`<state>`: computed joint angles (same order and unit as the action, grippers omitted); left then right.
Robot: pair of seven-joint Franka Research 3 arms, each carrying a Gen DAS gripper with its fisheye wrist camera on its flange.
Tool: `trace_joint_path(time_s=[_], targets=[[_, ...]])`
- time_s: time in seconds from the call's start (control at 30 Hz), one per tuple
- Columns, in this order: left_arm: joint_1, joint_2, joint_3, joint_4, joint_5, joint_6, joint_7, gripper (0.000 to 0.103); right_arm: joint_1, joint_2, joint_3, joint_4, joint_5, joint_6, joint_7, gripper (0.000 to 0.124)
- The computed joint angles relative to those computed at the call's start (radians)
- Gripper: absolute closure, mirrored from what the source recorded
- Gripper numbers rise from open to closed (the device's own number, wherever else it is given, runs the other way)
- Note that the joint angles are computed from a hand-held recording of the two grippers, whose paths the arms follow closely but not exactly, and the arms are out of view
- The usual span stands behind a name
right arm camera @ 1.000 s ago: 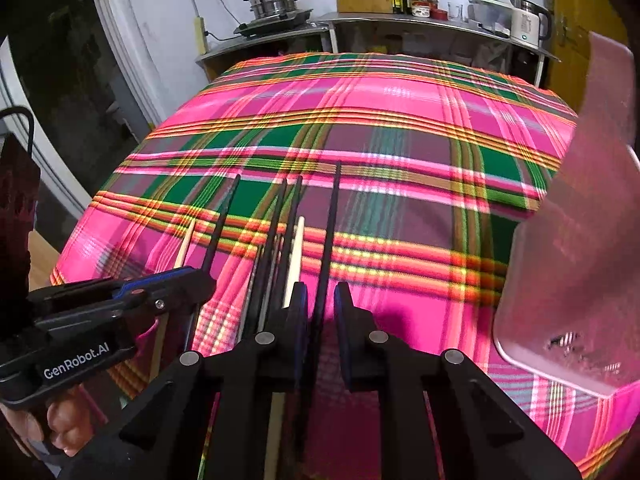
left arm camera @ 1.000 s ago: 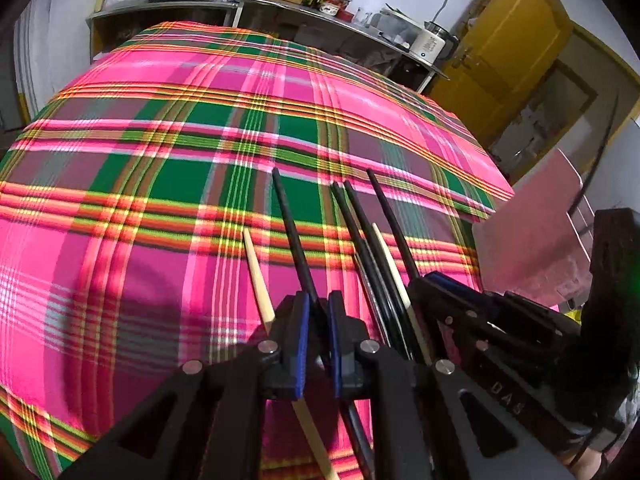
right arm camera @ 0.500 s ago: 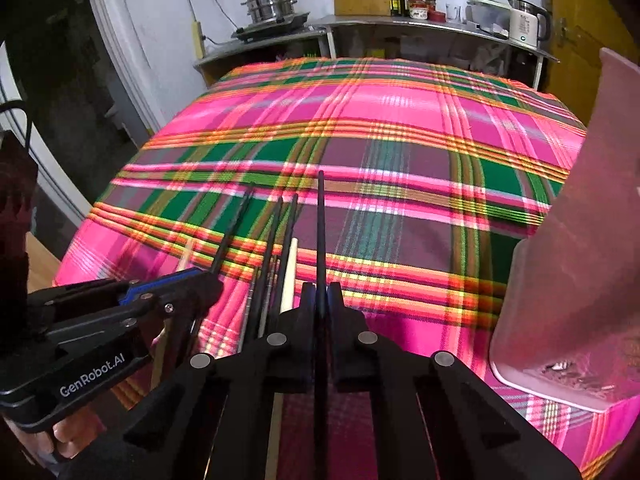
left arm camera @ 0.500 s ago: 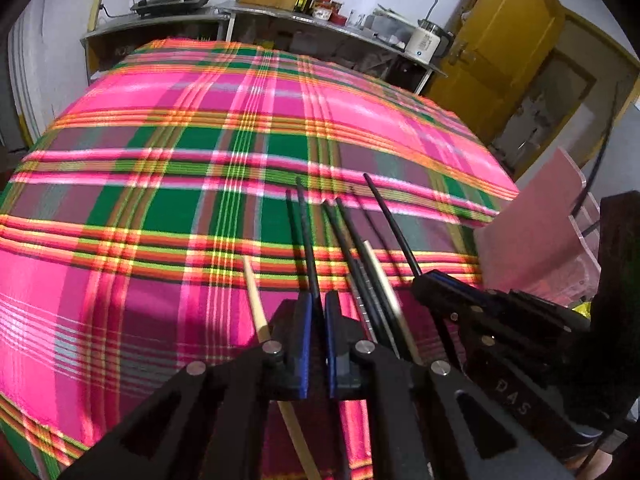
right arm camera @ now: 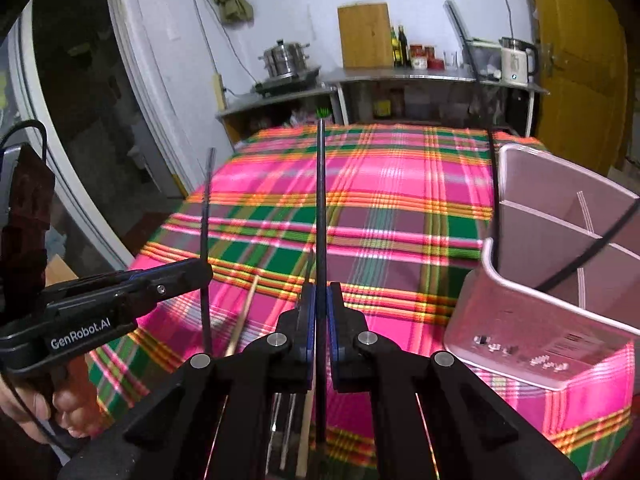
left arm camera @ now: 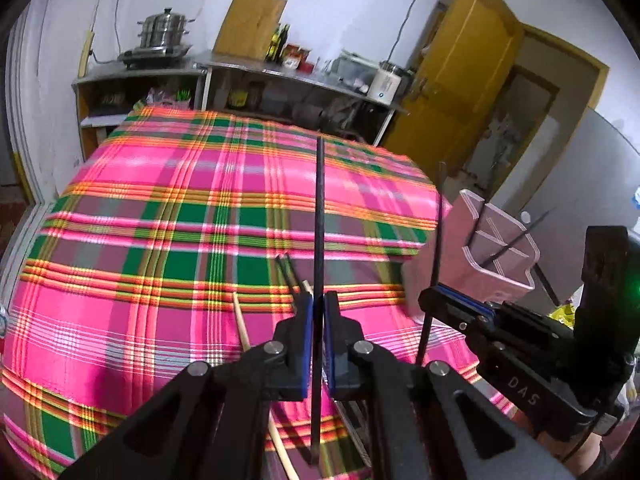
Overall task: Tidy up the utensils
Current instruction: 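Carry the black chopsticks with the right tool and release them into the basket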
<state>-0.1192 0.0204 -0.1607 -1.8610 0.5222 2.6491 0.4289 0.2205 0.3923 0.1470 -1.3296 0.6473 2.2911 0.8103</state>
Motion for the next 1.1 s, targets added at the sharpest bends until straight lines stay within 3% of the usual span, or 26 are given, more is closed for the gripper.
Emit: trace_joint_path(time_s=[0.53, 0.83, 1.1], targets=[[-0.019, -0.028, -0.025, 0.06, 0.005, 0.019, 0.044, 0.097, -0.059, -0.163, -0.033, -0.155, 0.186, 0.072, -0.074, 0.118], [-0.043, 0.048, -0.024, 0.158, -0.078, 0.024, 0.138, 0.097, -0.076, -0.172, -0.056, -0.158, 0.2, 0.096, -0.041, 0.118], [-0.068, 0.146, -0.016, 0.325, -0.126, 0.01, 0.224, 0.097, -0.101, -0.129, -0.055, -0.06, 0.21, 0.116, 0.001, 0.118]])
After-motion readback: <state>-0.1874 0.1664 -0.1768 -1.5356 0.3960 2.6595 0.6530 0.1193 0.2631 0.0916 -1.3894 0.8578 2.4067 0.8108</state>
